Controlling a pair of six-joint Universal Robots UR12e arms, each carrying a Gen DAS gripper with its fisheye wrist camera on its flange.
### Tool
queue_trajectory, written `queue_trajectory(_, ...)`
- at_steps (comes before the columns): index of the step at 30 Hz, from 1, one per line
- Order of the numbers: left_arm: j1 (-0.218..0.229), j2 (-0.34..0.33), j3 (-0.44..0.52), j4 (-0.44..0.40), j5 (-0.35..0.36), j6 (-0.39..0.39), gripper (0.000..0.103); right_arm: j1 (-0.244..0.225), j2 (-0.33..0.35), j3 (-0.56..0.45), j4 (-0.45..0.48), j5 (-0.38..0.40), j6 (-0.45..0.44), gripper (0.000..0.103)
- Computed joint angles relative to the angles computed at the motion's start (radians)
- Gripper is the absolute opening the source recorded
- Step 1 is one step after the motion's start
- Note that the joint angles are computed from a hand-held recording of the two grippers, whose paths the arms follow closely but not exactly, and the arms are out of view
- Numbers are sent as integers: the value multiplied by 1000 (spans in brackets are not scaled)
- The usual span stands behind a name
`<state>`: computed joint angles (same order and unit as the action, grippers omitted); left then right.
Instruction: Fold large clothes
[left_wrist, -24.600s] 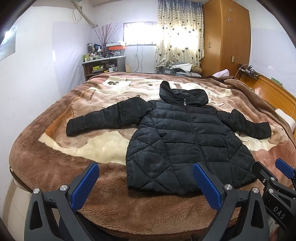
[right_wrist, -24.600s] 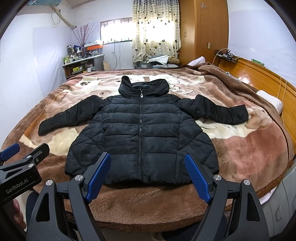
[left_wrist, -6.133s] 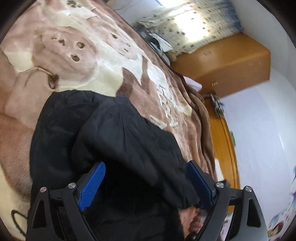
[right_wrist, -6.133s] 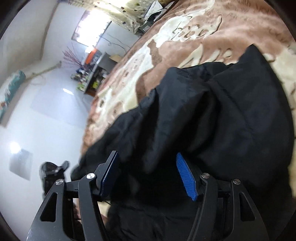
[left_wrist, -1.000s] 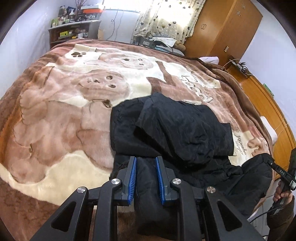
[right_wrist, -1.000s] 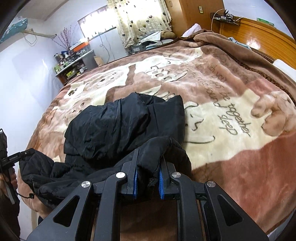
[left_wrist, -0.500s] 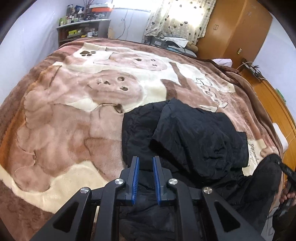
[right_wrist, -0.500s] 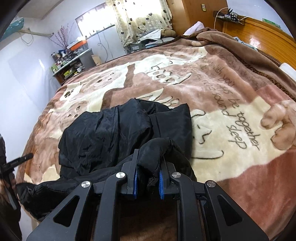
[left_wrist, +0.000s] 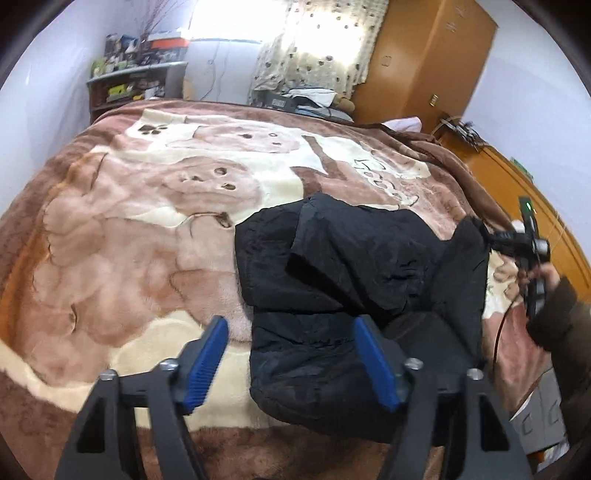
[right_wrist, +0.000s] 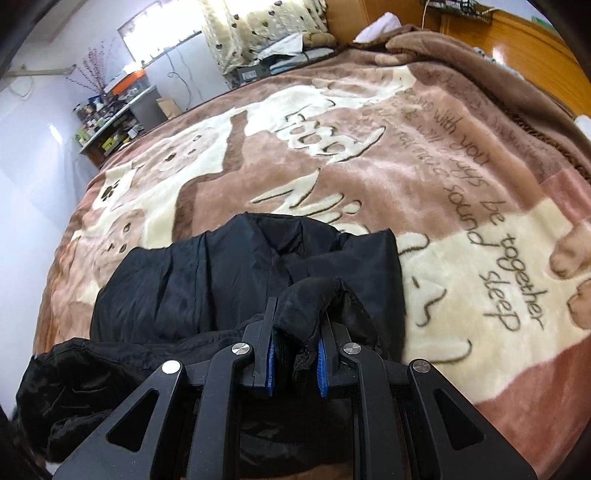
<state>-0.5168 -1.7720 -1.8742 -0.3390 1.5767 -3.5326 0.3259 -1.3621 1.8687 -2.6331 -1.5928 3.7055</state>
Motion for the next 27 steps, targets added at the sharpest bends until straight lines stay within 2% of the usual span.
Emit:
queue_trajectory(2, 5, -5, -3, 26, -12, -18, 72, 2, 15, -12, 8, -6, -5, 17)
queue_trajectory(3, 10, -6, -12, 71, -24, -32, 72, 3, 24, -20, 18, -13, -6, 17)
queue_trajectory(5, 10, -5, -24, 133, 2, -61, 73, -3, 37, -29, 26, -15, -1, 17)
queue_trajectory(6, 13, -4, -33, 170, 11, -76, 75, -6, 42, -31, 28, -16, 8, 17)
queue_trajectory(8, 18, -1, -39, 198, 5, -65, 86, -12, 48, -30, 21, -12, 23, 17)
queue_trajectory(10, 24, -9, -23, 160, -35, 1, 89, -18, 53, -24, 3, -3, 20, 17)
queue_trajectory(13, 16, -48, 37, 46, -20, 105, 89, -24, 60, -22, -5, 11, 26, 17)
queue_trajectory(15, 12, -85, 81, 12, -21, 174, 89, -28, 62, -18, -19, 25, 34, 17)
queue_trajectory(17, 13, -113, 111, 10, -25, 196, 89, -28, 62, -18, -19, 26, 25, 18)
queue_trajectory(20, 44, -159, 161, -14, -113, 161, 89, -27, 62, -19, -15, 23, 11, 18)
queue_trajectory(21, 54, -175, 178, -24, -146, 141, 87, -27, 62, -19, -15, 25, 17, 18)
queue_trajectory(22, 56, -182, 183, -14, -143, 123, 80, -30, 60, -17, -16, 35, 20, 19)
queue_trajectory(23, 58, -189, 185, -1, -149, 109, 70, -31, 59, -17, -15, 40, 16, 21)
queue_trajectory(24, 61, -197, 193, -10, -158, 97, 64, -34, 57, -15, -17, 46, 12, 22)
queue_trajectory(26, 61, -206, 208, -57, -143, 84, 40, -46, 44, 2, -47, 88, -12, 27)
queue_trajectory(27, 63, -210, 211, -74, -145, 80, 35, -50, 37, 14, -73, 103, -22, 32)
